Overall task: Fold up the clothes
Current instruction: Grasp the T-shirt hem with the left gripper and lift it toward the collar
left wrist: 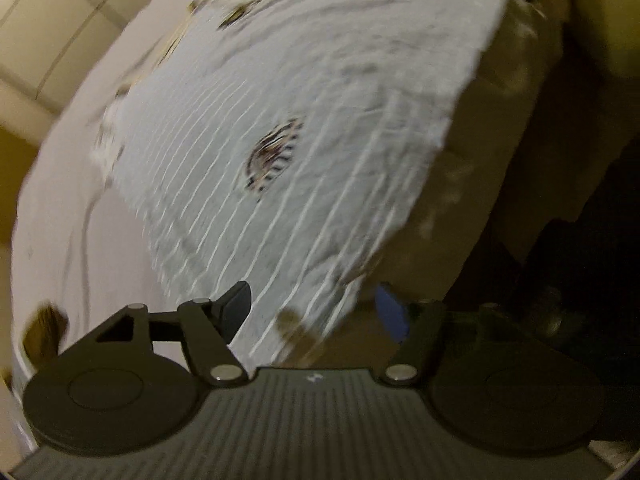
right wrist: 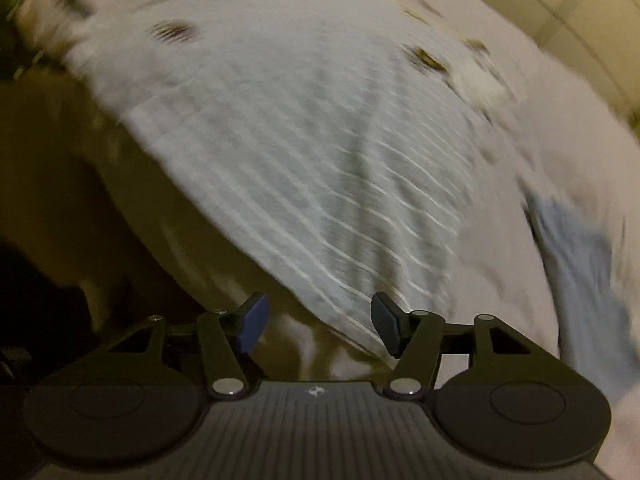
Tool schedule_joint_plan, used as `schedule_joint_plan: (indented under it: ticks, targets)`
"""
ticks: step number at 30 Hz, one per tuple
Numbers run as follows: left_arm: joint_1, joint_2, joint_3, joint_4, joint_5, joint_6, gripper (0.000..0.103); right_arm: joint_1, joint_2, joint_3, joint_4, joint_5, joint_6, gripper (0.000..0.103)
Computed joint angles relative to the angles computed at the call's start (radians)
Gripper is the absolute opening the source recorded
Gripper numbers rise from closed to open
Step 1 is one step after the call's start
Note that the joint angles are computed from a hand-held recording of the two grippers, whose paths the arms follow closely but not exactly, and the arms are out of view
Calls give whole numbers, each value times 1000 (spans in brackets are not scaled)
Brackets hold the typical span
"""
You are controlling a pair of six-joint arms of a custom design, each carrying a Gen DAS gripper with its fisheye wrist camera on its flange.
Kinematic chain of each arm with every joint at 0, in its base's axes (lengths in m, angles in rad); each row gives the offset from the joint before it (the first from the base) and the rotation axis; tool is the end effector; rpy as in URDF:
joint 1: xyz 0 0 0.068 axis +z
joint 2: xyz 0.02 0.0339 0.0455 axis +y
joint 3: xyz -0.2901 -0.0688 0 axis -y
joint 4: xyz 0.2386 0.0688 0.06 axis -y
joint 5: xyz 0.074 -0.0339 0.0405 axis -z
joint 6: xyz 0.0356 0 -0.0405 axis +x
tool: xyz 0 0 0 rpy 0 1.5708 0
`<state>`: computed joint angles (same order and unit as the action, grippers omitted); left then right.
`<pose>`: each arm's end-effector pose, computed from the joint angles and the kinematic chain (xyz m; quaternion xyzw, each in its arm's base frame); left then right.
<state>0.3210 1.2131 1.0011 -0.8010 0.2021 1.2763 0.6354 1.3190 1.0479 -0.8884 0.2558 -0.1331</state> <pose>0.2129 0.0632 0.3013 0.4643 0.8366 0.1286 0.2606 0.1961 0.1334 0.2890 -0.3398 0.9099 -0.0706 0.2272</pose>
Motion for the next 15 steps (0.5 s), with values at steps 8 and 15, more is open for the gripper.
schedule_joint_plan:
  ticks: [8,15]
  targets:
    - [62,-7,-177,280,86,247,62,114,112,14,76,111,-45,60]
    - [127,134,-8,157,165,268,7,129,165,27,92,181,-50,60]
